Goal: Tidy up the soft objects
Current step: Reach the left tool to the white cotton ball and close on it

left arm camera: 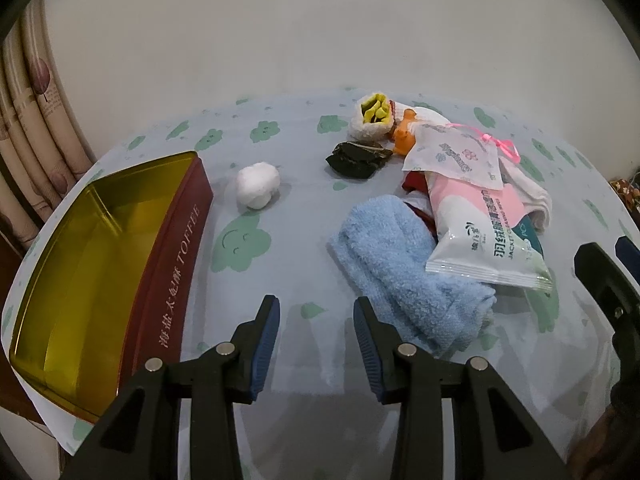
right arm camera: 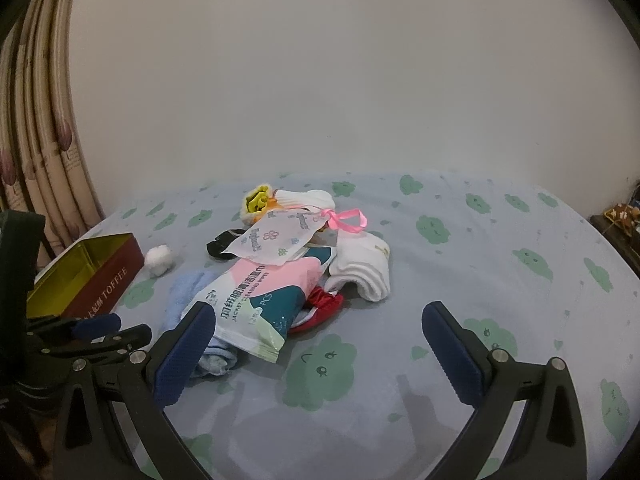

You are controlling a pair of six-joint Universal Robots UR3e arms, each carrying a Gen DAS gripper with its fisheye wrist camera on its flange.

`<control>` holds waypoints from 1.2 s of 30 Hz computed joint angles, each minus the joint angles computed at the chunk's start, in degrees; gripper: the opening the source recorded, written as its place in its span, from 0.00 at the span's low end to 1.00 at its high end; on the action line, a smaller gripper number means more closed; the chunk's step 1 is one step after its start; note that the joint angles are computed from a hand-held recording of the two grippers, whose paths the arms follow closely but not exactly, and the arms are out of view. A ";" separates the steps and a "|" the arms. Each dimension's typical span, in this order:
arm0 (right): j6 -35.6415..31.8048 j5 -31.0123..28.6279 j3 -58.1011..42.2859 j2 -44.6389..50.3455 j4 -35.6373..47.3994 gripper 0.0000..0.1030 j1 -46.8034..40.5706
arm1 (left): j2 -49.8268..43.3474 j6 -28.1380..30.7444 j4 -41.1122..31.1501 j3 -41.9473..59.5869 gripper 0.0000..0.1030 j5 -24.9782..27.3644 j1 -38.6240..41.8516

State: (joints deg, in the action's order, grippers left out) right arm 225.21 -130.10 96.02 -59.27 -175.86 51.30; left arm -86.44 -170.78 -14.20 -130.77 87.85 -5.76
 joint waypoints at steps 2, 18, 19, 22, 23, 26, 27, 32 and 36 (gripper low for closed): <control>0.33 0.03 -0.01 0.06 0.14 1.00 0.00 | -0.14 0.07 -0.05 0.11 0.38 0.08 -0.05; -0.08 1.49 -0.38 0.64 -0.30 1.00 -0.35 | -7.03 3.05 -11.01 15.50 0.38 -5.93 4.47; -0.01 1.60 -0.14 0.63 -0.63 1.00 -0.36 | -8.93 3.46 -13.75 19.23 0.38 -6.80 5.04; 0.19 2.45 0.42 0.49 -1.34 1.00 -0.71 | -16.55 5.97 -23.97 32.86 0.38 -8.58 5.81; 0.14 2.86 0.61 0.41 -1.57 1.00 -0.88 | -19.47 6.90 -26.08 37.33 0.38 -6.98 5.16; -0.11 3.94 1.14 0.34 -2.60 1.00 -1.34 | -25.10 10.01 -31.08 46.11 0.38 -5.21 4.41; -0.14 4.22 1.20 0.33 -2.78 1.00 -1.43 | -27.39 10.88 -33.44 49.72 0.38 -4.90 4.31; 0.03 6.02 2.32 -0.11 -4.04 1.00 -2.18 | -34.42 14.52 -40.54 59.72 0.38 -4.32 4.45; 0.52 7.31 3.34 -0.57 -4.99 1.00 -2.94 | -38.15 17.44 -42.22 63.79 0.38 -1.47 3.69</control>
